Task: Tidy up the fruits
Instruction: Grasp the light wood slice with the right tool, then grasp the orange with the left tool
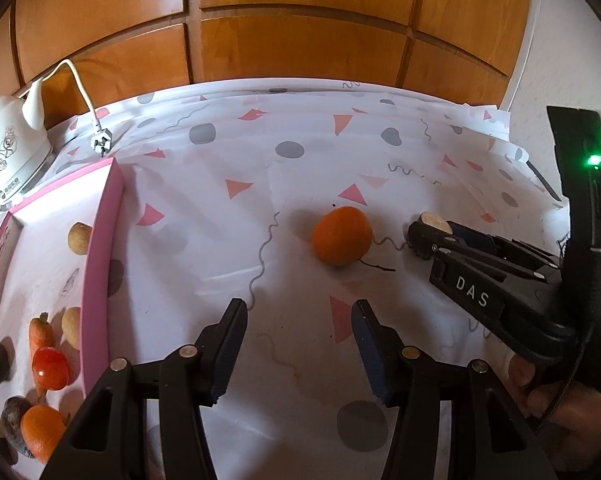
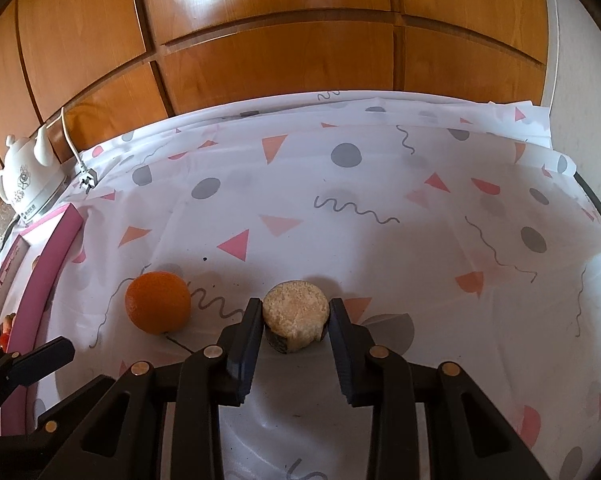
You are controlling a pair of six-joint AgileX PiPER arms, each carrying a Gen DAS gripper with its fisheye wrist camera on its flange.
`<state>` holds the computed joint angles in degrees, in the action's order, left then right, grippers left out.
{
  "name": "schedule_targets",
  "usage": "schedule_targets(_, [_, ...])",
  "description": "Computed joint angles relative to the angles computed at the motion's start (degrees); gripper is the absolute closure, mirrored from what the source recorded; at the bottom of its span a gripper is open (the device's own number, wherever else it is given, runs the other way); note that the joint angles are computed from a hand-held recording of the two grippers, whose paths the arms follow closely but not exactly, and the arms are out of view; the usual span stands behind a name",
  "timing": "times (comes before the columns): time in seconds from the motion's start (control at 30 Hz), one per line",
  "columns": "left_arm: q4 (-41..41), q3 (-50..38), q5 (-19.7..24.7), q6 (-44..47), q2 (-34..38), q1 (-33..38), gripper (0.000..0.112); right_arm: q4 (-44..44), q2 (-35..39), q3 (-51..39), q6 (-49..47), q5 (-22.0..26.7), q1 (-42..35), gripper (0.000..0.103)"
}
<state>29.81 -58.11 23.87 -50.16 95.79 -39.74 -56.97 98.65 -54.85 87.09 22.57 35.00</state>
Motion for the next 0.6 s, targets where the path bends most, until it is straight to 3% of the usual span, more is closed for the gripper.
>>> schedule_targets(0.2, [-4.0,-1.7,-1.1,4.0,1.6,1.0,0.057,-1.2,-0.2,0.7,1.6,-1.3,-0.5,0.070])
schedule_targets(0.33, [-12.3,-2.2,-3.9,11.1,2.2,3.2,0.057,-1.7,-0.1,0.7,1.9,-0.9,-0.3,0.070])
schedule_targets(0.5, [-9.2,-4.3,-4.1,9.5,3.3,3.3,0.057,-2.1,0.1,0.6,2.7,-1.1,-0.2,0.070])
schedule_targets(0.6, [-13.5,-7.1,-3.2,15.0,5.2,3.8,0.057,-2.8,0.2,0.8,3.7,-1.2,-0.1,0.070])
